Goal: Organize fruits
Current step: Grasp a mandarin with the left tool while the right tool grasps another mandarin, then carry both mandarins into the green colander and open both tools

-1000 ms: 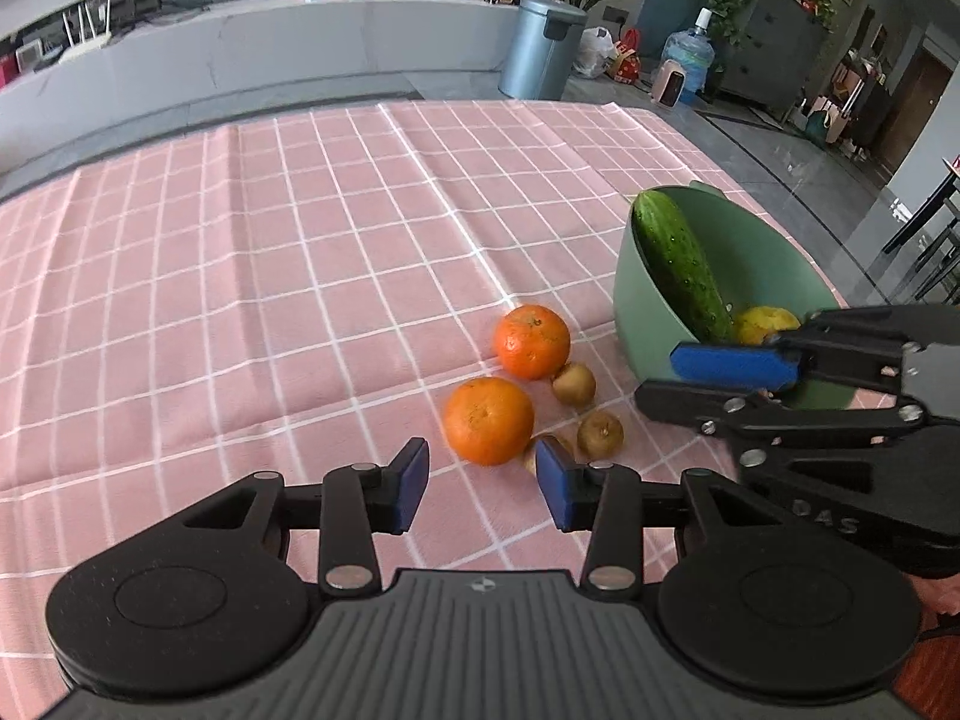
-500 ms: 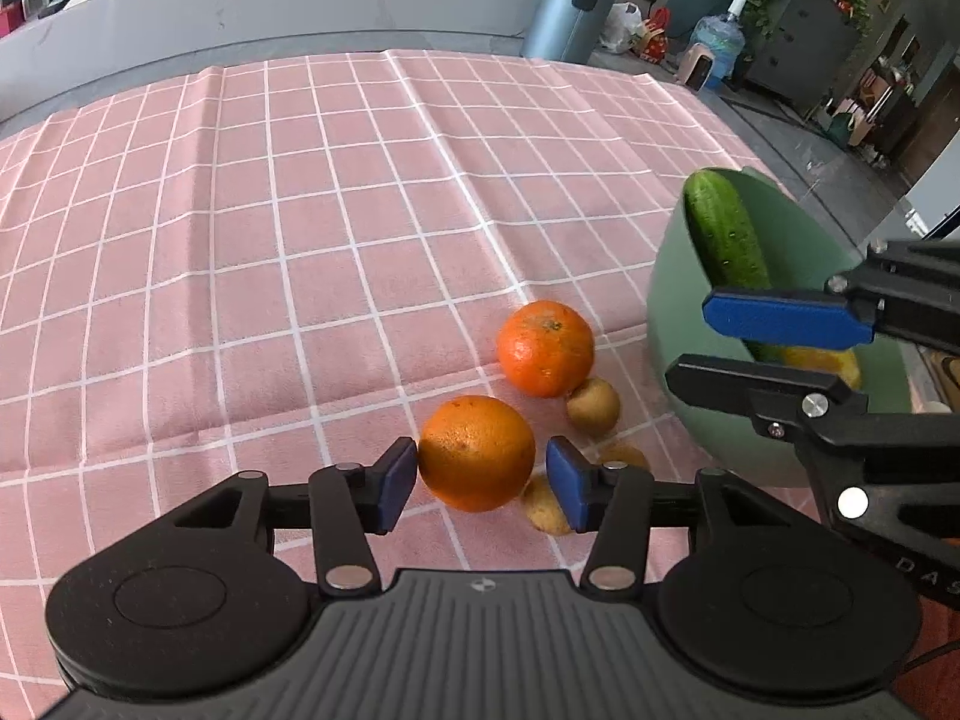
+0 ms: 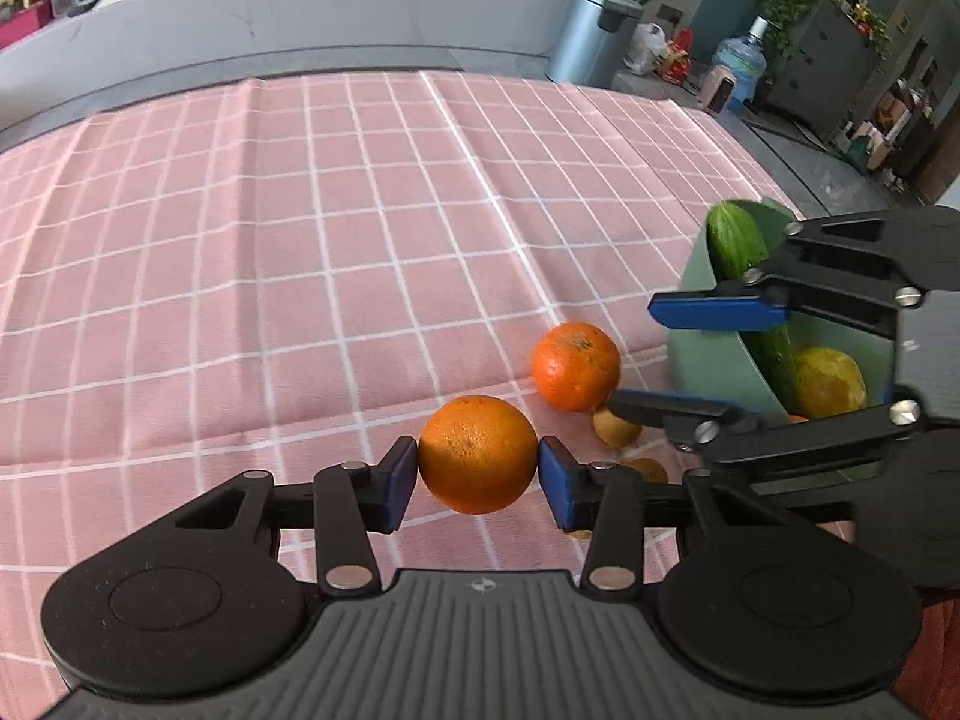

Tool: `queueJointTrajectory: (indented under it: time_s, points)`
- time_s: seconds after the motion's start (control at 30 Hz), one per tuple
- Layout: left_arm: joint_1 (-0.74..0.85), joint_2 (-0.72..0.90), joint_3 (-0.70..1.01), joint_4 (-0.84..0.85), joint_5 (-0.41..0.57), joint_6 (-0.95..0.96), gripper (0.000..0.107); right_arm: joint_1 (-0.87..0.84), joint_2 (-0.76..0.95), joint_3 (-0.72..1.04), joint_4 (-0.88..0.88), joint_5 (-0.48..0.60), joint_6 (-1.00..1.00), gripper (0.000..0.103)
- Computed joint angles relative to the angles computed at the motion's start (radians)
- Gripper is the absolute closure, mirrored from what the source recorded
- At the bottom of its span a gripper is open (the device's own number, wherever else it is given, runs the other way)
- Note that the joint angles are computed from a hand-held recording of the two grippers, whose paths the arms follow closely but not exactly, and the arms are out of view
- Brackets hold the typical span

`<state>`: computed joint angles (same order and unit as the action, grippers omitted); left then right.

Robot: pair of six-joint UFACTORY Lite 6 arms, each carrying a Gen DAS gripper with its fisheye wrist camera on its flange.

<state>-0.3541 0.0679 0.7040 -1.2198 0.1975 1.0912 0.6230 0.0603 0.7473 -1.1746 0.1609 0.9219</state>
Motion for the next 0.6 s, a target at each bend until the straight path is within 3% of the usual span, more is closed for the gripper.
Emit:
queueJointTrajectory:
  time_s: [0.13,0.27,0.5,0.6]
  points:
    - [0.022,-0.043,-0.022,0.037,0.008,-0.045,0.057,0.022,0.1,0.095,0.107,0.046,-0.189,0.067]
    - [0.022,-0.079,-0.038,0.119,-0.002,-0.13,0.057,0.011,0.205,0.211,0.353,0.093,-0.487,0.067]
    - [0.015,-0.117,-0.051,0.236,-0.004,-0.249,0.057,-0.004,0.289,0.304,0.583,0.123,-0.772,0.064]
    - [0.015,-0.135,-0.059,0.279,-0.004,-0.299,0.057,0.0,0.306,0.322,0.633,0.143,-0.807,0.065]
